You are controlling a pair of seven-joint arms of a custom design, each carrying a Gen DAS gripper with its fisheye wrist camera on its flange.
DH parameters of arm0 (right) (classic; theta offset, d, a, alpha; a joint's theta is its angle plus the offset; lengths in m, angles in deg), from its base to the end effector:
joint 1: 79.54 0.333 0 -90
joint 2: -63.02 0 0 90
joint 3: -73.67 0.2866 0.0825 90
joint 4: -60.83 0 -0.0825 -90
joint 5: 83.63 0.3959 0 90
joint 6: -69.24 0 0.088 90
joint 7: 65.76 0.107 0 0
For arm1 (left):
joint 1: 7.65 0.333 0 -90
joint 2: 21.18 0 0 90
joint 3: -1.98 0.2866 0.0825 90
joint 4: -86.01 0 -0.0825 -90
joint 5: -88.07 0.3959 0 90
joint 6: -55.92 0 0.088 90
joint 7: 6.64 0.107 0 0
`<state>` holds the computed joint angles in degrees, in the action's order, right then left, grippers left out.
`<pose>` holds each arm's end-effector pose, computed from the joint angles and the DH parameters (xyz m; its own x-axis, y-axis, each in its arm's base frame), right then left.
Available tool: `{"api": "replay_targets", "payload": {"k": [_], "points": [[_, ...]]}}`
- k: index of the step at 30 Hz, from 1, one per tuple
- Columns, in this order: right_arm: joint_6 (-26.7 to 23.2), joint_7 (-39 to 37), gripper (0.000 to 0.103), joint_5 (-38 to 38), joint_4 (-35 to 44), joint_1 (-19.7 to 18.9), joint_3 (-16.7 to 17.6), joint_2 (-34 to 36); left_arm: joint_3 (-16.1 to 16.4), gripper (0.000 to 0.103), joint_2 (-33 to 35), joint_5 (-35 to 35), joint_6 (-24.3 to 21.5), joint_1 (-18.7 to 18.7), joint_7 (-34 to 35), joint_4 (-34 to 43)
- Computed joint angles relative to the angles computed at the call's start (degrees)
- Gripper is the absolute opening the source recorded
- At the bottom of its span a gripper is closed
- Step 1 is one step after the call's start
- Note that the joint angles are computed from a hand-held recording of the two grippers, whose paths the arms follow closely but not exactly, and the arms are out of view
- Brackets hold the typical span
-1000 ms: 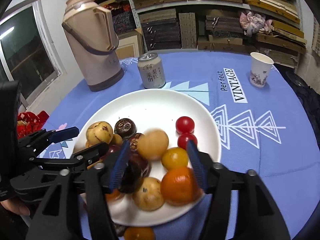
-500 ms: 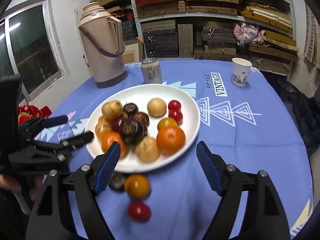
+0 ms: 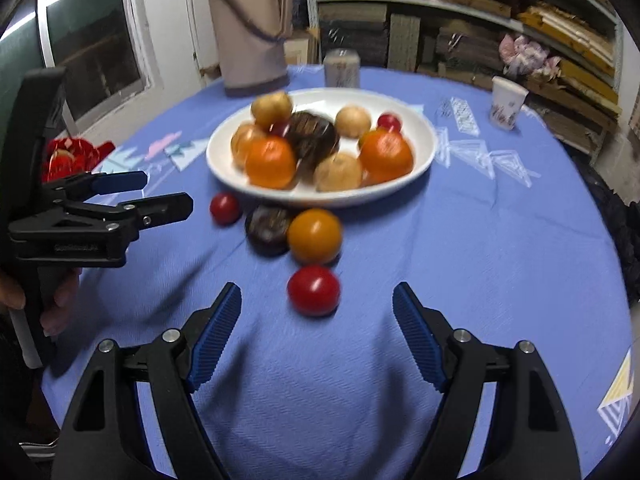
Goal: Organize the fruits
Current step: 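Move both open tools back toward the remaining fruit, then grasp a red tomato with the right tool while the left tool grasps another red tomato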
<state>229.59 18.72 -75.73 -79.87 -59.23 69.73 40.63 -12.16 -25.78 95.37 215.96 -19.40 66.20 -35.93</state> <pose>0.4741 0.1308 0.4927 0.2917 -0.9529 -0.0829 -0.7253 -0.1638 -0.6686 0.5237 -0.2637 0.4959 -0.2850 -0.9559 0.0706 -0.7180 0.1641 -0.6764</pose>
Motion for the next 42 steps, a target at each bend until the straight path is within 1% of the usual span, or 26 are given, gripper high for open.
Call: {"api": "replay_targets", "payload": {"k": [2,4,6,8,9,10,11,12,15,18,20,22,23,24,25,26,28,30,32,33,36,38,41,42], "points": [[-1.26,1.31,0.075,-1.49,0.89,-0.87,1.21,1.24,0.25,0.099,-0.13,-1.88,-0.39,-0.30,1.46,-0.67],[-2.46,2.20,0.068,-2.38,2.23,-1.28,1.91,2.80,0.45,0.099,-0.04,-3.51,-0.48,-0.47,3.02,-0.93],[-3.93,2.66,0.057,-2.54,3.83,-1.50,2.18,4.45,0.44,0.099,0.22,-3.72,-0.71,-0.35,2.84,-0.82],[-5.21,3.50,0.052,-3.10,5.34,-2.09,2.76,6.15,0.54,0.099,0.43,-4.72,-0.87,-0.42,3.39,-0.68],[-5.29,4.19,0.049,-3.69,5.67,-2.52,3.22,6.67,0.53,0.099,0.45,-4.87,-1.04,-0.44,3.46,-0.65],[-4.27,5.10,0.045,-4.39,5.51,-3.00,3.68,6.85,0.53,0.099,0.58,-4.98,-1.41,-0.45,3.53,-0.48],[-4.07,5.57,0.033,-4.72,5.72,-3.26,3.78,7.16,0.50,0.099,0.70,-4.76,-1.68,-0.43,3.36,-0.35],[-3.73,5.97,0.033,-5.09,5.57,-3.47,3.91,7.11,0.46,0.099,0.79,-4.38,-1.86,-0.40,3.07,-0.28],[-3.06,3.33,0.033,-1.42,4.99,-2.03,2.31,6.65,0.22,0.099,1.29,-1.87,-2.27,-0.33,1.72,0.41],[-1.96,-0.41,0.032,3.79,3.72,-0.21,0.29,5.58,-0.09,0.098,2.85,4.02,-3.84,-0.28,-2.11,2.54],[-1.09,-2.26,0.033,7.27,3.09,0.63,-0.89,4.99,0.09,0.091,3.97,5.68,-4.48,-0.75,-2.81,3.92],[-1.09,-3.25,0.033,9.12,3.06,0.84,-1.32,4.90,0.29,0.080,5.36,4.73,-5.37,-1.37,-1.45,5.53],[-1.27,-3.54,0.033,9.60,3.01,0.78,-1.29,4.84,0.43,0.076,6.04,4.23,-5.89,-1.66,-0.75,6.28],[-1.57,-3.78,0.033,9.97,3.14,0.70,-1.25,4.97,0.58,0.070,6.76,4.19,-6.57,-1.98,-0.61,7.07],[-1.68,-4.06,0.033,10.41,3.16,0.65,-1.22,5.00,0.76,0.061,7.76,4.22,-7.51,-2.29,-0.79,8.16],[-1.60,-4.52,0.033,11.02,3.09,0.70,-1.30,4.95,1.07,0.059,8.09,4.90,-7.51,-2.58,-1.36,8.46],[-1.63,-5.27,0.033,12.10,3.11,0.79,-1.42,4.98,1.56,0.050,8.54,6.45,-6.86,-3.05,-2.30,8.75],[-1.63,-5.89,0.033,12.98,3.02,0.80,-1.43,4.91,1.81,0.045,8.90,6.76,-6.68,-3.37,-2.23,9.12],[-1.71,-6.30,0.033,13.55,3.07,0.72,-1.39,4.96,2.19,0.041,9.49,9.09,-5.78,-3.86,-3.20,9.44],[-1.69,-6.35,0.033,13.61,3.09,0.61,-1.25,5.01,2.31,0.036,9.58,9.32,-4.89,-3.92,-3.05,9.26],[-1.60,-6.24,0.033,13.35,3.08,0.22,-0.85,5.06,2.35,0.027,9.77,8.20,-3.62,-3.99,-1.61,9.05],[-1.57,-6.19,0.033,13.26,3.12,0.11,-0.73,5.13,2.45,0.026,9.79,7.28,-3.40,-3.98,-1.19,9.02],[-1.47,-6.17,0.033,13.39,3.09,0.10,-0.66,5.10,2.96,0.026,8.84,10.16,-4.42,-4.44,-4.94,8.48],[-1.33,-6.05,0.033,13.29,3.01,0.03,-0.59,5.01,2.74,0.026,7.85,9.37,-3.88,-4.27,-4.60,7.48]]}}
